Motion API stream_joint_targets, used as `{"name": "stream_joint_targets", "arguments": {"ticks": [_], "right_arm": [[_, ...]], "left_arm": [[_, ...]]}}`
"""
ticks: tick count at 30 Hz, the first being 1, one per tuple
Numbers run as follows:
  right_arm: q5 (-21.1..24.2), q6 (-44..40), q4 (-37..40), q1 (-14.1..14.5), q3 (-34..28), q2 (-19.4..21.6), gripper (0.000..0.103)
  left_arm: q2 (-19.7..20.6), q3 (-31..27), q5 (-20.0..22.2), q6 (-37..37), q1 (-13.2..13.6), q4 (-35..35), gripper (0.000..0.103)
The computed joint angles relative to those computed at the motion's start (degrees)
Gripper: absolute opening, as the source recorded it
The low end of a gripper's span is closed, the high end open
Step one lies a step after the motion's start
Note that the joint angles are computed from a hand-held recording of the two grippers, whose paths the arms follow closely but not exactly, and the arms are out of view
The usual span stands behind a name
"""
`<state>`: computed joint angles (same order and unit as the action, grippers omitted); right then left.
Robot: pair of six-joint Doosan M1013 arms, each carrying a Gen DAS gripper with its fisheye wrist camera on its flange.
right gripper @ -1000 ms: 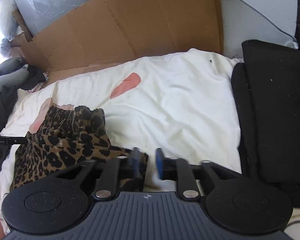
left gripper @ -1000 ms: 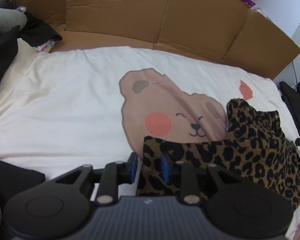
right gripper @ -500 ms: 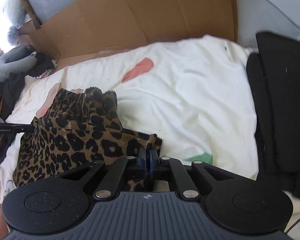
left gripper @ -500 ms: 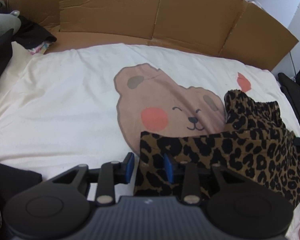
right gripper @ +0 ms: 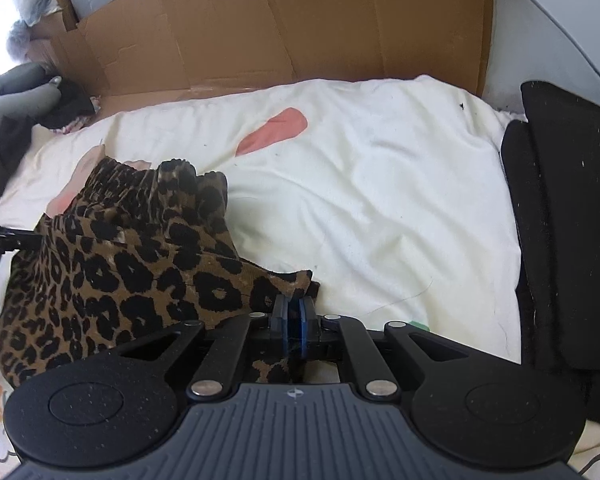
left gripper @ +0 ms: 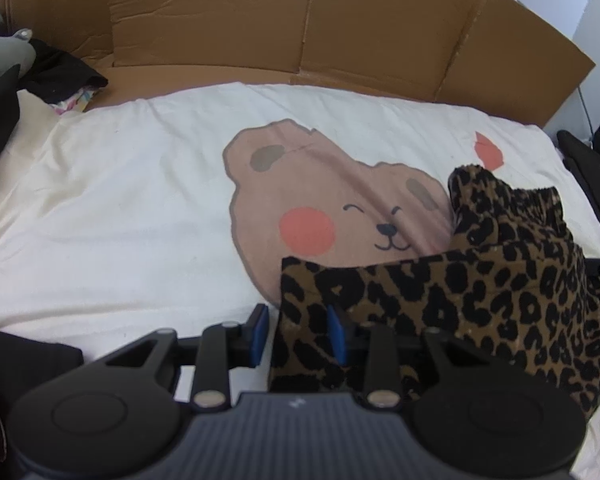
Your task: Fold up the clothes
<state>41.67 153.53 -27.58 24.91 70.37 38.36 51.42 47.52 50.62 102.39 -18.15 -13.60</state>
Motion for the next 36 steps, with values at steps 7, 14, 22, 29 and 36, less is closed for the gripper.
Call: {"name": "stream_joint_targets", "arguments": {"ticks": [7,14,22,29,36], "right_arm": [[0.83,-0.03,0.47,-0.21,-0.24,0.33,0.03],[-2.53,-3.85,6.97,-1.48,0.63,0.25,0.031],[-5.11,-7.72,11.51,-2.31,1.14,0.07,0.014],[-3.99,-2.53,6.21,-1.52,1.66,-1.06,0.002],[-2.68,2.31,2.68,-0.7,2.37,-2.03,0.002]], "left_arm": [[0.14,-0.26,-0.05,-0.01,-0.16,0.57,0.035],[0.26,-0.41,0.09,0.07,-0.22,0.87,0.038],[0.71,-1.07,0.38,0.57,-0.24,0.72,0.042],[1.06,-1.56,0.63,1.17,-0.35,0.33,0.042],[3.49,-6.75,7.0,-0.18,-0.17,0.0,0.041]]}}
